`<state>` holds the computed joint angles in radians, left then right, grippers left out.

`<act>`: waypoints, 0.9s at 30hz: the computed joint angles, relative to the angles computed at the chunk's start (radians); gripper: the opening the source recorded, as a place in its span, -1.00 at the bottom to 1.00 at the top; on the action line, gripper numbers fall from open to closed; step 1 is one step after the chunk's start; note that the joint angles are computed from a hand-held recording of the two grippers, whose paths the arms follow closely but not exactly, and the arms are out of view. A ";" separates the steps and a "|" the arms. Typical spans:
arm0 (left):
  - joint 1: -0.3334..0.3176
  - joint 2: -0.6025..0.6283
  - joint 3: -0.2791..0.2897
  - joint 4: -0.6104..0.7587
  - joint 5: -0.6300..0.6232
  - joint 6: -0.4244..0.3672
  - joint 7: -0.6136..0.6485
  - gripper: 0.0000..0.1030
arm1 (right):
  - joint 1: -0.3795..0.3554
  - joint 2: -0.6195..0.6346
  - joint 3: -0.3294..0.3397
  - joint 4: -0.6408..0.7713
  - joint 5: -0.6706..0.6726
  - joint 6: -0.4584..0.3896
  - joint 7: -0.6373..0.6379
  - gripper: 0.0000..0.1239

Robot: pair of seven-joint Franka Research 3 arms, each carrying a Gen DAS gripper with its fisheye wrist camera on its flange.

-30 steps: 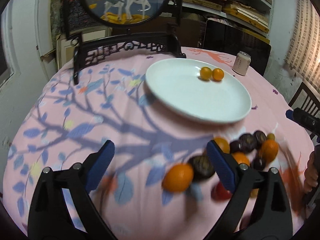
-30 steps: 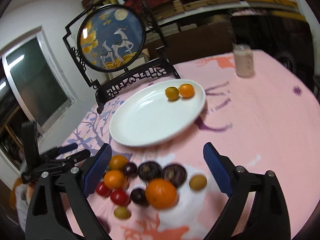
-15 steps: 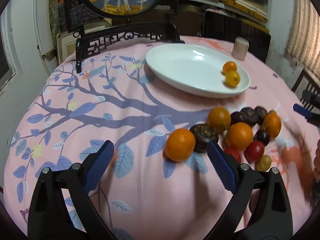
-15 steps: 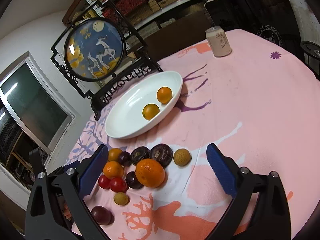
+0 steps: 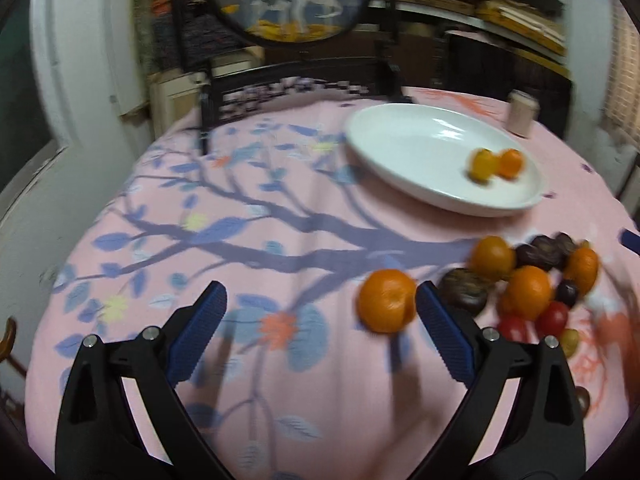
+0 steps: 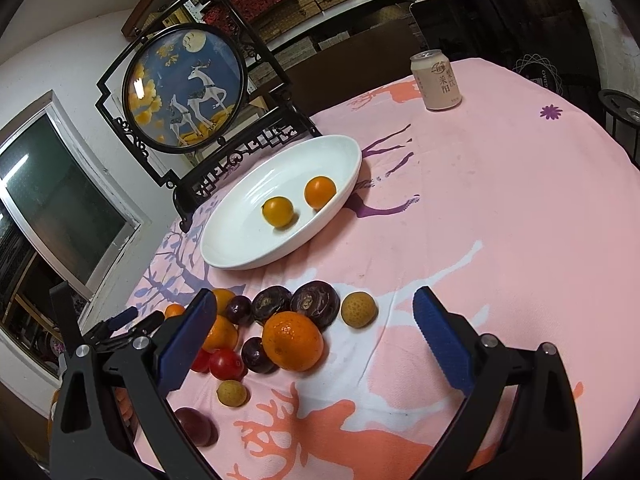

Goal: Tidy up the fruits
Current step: 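Grasp a mandarin with the left tool while the right tool grasps a small yellow-brown fruit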

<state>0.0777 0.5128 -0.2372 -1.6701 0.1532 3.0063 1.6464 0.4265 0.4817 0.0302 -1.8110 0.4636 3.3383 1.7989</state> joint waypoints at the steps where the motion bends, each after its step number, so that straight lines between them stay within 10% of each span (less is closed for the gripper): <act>1: -0.009 -0.002 0.007 -0.005 0.012 0.006 0.002 0.88 | 0.004 0.000 -0.005 0.000 -0.001 0.001 -0.001 0.59; 5: 0.022 0.004 -0.045 -0.010 0.011 -0.001 0.062 0.79 | 0.037 0.002 -0.039 0.004 -0.001 -0.008 -0.007 0.59; 12: 0.136 0.041 -0.209 0.027 -0.138 -0.110 0.260 -0.25 | 0.090 0.005 -0.101 0.008 0.003 -0.020 -0.005 0.59; 17: 0.075 0.044 -0.148 0.047 -0.171 -0.133 0.287 -0.27 | 0.112 0.009 -0.128 0.015 -0.002 -0.036 -0.004 0.59; 21: 0.071 0.067 -0.145 0.095 -0.226 -0.206 0.325 -0.27 | 0.228 0.029 -0.276 0.043 -0.034 -0.137 0.043 0.59; 27: 0.054 0.061 -0.126 0.090 -0.259 -0.197 0.349 -0.29 | -0.018 0.030 -0.014 0.058 -0.046 -0.172 0.014 0.08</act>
